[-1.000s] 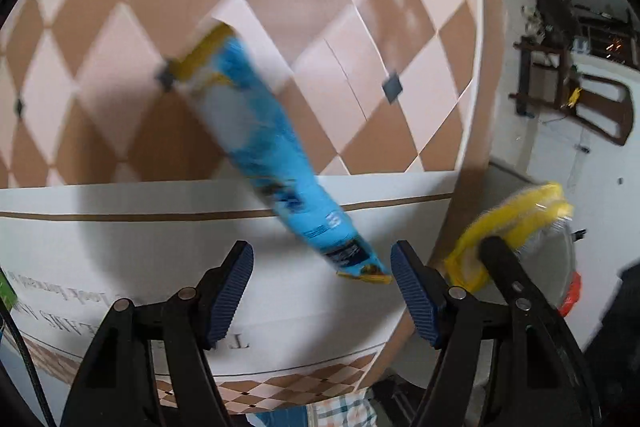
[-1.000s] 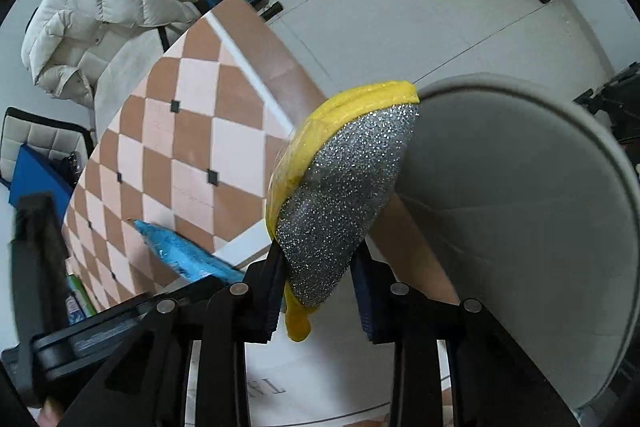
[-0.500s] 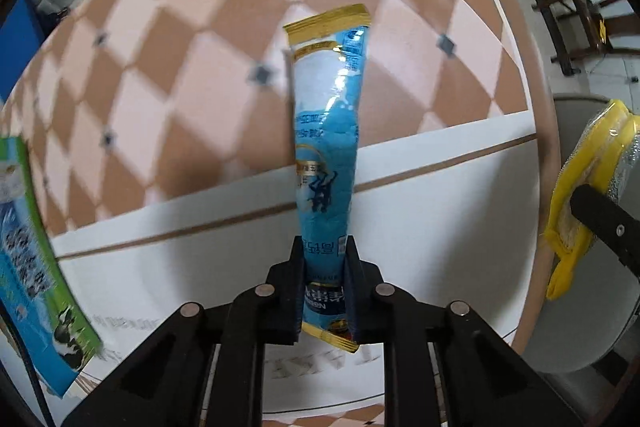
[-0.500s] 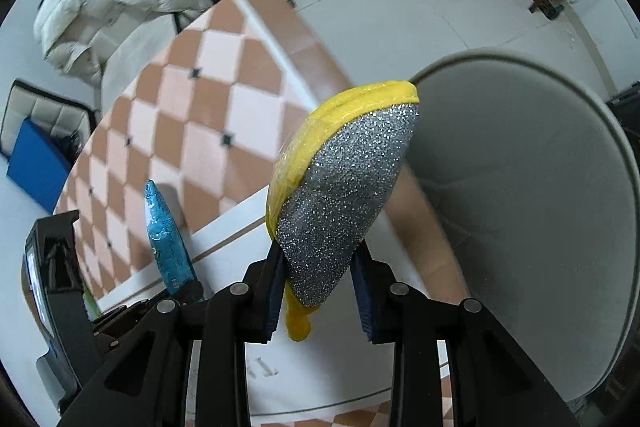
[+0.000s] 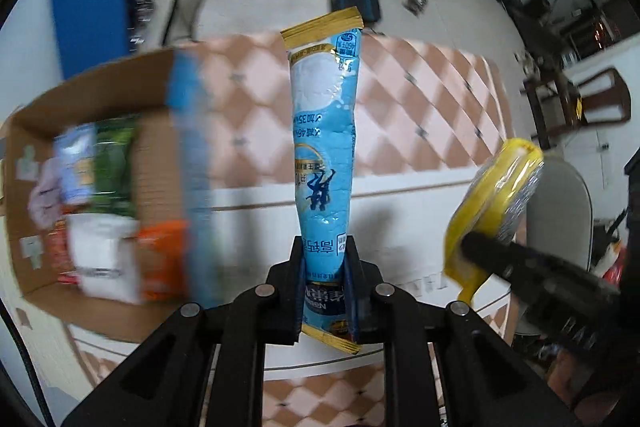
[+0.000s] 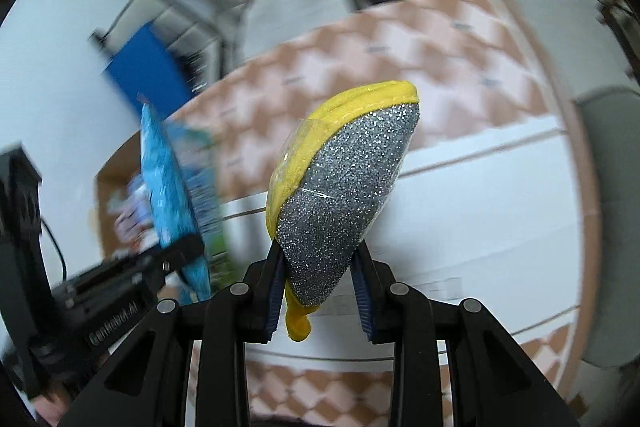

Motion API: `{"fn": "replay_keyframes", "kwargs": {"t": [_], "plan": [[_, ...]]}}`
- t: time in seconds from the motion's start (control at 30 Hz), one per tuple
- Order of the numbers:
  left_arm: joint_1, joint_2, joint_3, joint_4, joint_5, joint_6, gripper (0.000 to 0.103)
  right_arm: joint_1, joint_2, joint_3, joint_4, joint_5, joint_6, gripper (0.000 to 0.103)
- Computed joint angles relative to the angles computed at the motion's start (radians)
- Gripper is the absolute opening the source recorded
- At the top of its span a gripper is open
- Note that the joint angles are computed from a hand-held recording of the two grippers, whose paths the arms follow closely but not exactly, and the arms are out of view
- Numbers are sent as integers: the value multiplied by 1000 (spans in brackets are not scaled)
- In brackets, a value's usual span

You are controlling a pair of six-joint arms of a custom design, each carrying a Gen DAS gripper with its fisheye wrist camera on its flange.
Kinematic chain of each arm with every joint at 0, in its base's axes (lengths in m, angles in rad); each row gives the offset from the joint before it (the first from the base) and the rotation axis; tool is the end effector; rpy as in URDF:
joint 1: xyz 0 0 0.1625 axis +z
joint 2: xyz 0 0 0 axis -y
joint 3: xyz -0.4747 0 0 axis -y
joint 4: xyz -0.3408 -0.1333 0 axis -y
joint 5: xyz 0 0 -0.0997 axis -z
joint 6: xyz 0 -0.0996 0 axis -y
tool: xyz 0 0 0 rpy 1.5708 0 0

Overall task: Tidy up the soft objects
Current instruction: 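Carry the tube and sponge over the box and lower them inside, then open both tools to release the tube and sponge, then lift away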

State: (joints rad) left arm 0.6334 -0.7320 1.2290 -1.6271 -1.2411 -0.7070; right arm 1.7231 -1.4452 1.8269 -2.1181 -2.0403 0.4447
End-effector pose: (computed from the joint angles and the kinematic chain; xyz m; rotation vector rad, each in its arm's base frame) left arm -0.4684 -0.5493 0.1895 0.3948 2.5698 0.0794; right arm 0.1614 -0.4697 0.4353 -0.4484 -2.6757 0.4059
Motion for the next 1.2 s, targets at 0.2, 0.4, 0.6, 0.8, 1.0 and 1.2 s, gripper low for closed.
{"fn": "replay_keyframes", "kwargs": {"t": [0.2,0.4,0.6,0.8,1.0,1.2], "plan": [[106,-32,-90,125,21,17,14,119,213,-96,-39,28,35,33],[185,50,-188,166,-65,31,14,161,385,-222,-11,12,57,33],[228,94,-280,262,-118,81,17,155,496,-344,76,-11,60,33],[246,117,-308,318,-100,56,32,151,559,-410,186,-49,72,49],[225,79,-276,303,-25,64,36,167,559,-422,218,-69,105,59],[181,-23,-143,224,103,50,36,203,536,-399,238,-112,150,64]]}}
